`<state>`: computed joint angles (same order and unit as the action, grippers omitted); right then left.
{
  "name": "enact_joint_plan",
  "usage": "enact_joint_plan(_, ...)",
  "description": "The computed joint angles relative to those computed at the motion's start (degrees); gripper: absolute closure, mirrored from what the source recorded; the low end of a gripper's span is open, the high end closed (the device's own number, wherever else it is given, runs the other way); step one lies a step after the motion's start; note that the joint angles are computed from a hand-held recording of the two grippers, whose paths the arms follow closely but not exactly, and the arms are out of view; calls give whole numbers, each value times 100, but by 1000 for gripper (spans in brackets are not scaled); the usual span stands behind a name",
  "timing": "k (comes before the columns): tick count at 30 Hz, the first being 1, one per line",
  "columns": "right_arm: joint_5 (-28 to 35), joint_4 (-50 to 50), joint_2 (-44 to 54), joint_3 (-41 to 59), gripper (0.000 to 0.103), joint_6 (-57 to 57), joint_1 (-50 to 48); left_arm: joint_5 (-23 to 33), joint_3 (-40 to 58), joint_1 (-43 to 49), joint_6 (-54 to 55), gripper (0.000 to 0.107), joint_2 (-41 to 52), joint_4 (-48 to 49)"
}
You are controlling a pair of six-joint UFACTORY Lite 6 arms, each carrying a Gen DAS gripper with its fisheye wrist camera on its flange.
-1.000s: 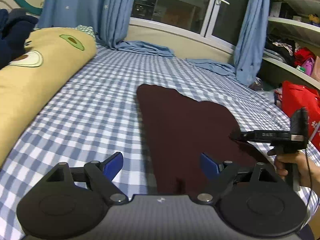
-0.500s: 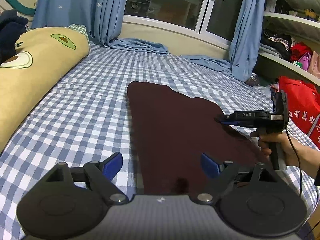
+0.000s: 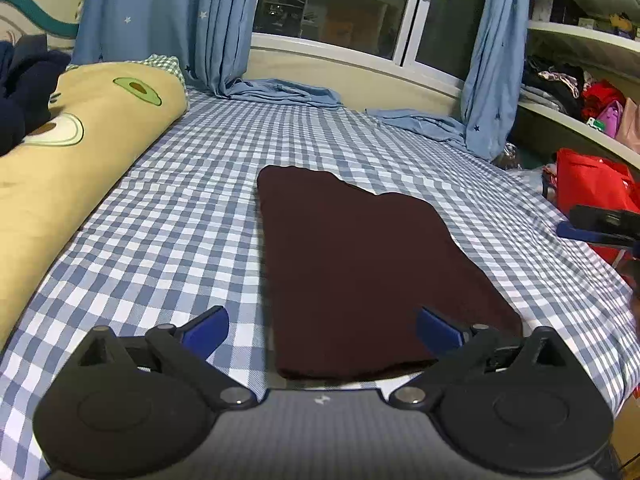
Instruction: Fold small clothes
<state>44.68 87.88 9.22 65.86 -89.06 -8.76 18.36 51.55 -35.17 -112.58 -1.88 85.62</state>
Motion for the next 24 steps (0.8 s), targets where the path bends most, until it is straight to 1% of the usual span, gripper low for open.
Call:
enact_joint_plan(3, -103, -482, -1294, -924, 1, 496, -150, 285, 73, -287, 401, 5, -85, -484)
enact_joint_plan(5, -375, -812, -2161, -1510, 1, 819, -154, 509, 146, -481, 709, 5, -130, -814)
enact_joint_plan(8, -681, -1316, -3120, -2179, 1, 1394, -30, 862, 320, -737, 1184, 5, -145, -1325)
enact_joint_plan(10, -1096, -1689, -3696, -2625, 1, 1886, 223, 1035, 483, -854, 1703, 5, -134, -1848)
enact_joint_plan(11, -1288, -1760, -3844, -2806, 1, 2014, 360, 1165, 597, -920, 2009, 5, -101, -2155)
enact_joint_plan(14, -1759, -1987, -4312, -3321, 1, 2384, 730, 1577, 745, -1165, 2234, 5, -72, -2387)
enact_joint_plan(17, -2093, -2184, -4387, -3538, 1, 2614, 1063, 1975, 841, -1472, 2289, 5, -66, -2432)
enact_joint_plan(19, -2231, -2517, -4301, -3509, 1, 2980, 1279, 2199, 893, -1652, 2326, 5, -74, -2482)
enact_joint_plan(22, -2467, -2863, -4190, -3472, 1, 3492, 1552, 2392, 916, -1804, 2336, 5, -96, -2556)
enact_joint_plan(24, -2598, -3323, -4159, -3446, 1, 4059, 1710, 2299, 812, -1814, 2331, 5, -186, -2540)
